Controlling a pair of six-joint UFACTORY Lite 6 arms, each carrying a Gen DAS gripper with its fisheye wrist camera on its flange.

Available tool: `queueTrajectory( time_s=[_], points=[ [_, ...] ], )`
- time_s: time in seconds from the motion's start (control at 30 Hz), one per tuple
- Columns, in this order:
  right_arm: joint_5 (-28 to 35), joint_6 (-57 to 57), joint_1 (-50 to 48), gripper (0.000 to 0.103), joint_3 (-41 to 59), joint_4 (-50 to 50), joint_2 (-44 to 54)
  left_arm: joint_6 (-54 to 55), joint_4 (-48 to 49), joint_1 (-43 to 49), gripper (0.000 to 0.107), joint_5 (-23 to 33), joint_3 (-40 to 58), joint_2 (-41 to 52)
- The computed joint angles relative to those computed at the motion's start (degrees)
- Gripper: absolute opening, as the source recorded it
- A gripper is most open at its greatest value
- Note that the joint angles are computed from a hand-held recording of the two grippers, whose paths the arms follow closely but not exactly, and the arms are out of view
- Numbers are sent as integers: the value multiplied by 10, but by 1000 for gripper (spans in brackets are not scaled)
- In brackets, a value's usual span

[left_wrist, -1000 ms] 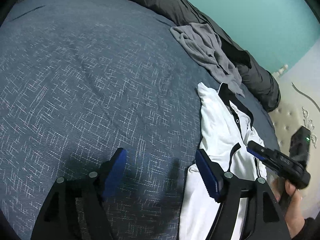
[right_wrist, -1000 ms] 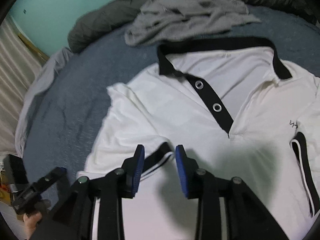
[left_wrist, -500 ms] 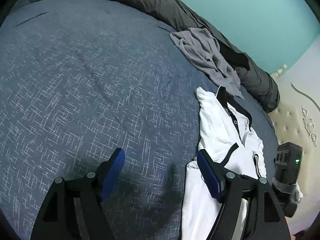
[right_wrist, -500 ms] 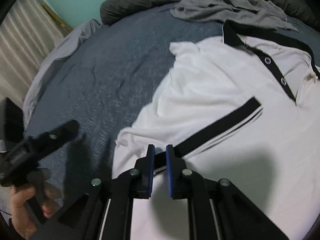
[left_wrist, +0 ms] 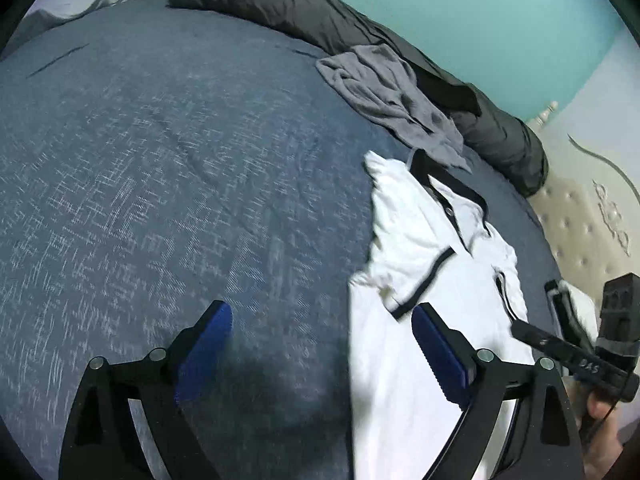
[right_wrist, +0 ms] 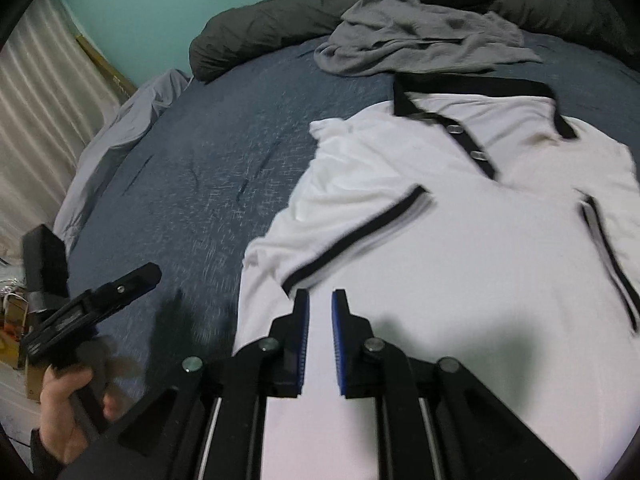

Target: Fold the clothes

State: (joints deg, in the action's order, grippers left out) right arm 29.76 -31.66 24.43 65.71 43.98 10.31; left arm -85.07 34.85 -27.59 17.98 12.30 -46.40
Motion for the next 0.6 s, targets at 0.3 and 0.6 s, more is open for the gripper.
queueTrajectory(
  time_s=[0.3, 0.6],
  points=[
    [180, -94, -237, 11, -172, -53, -270, -234, 92, -291, 98, 234, 41, -72],
    [405, -313, -605, 18, -170, -52, -326, -441, 115, -646, 102, 496, 140, 11]
  ],
)
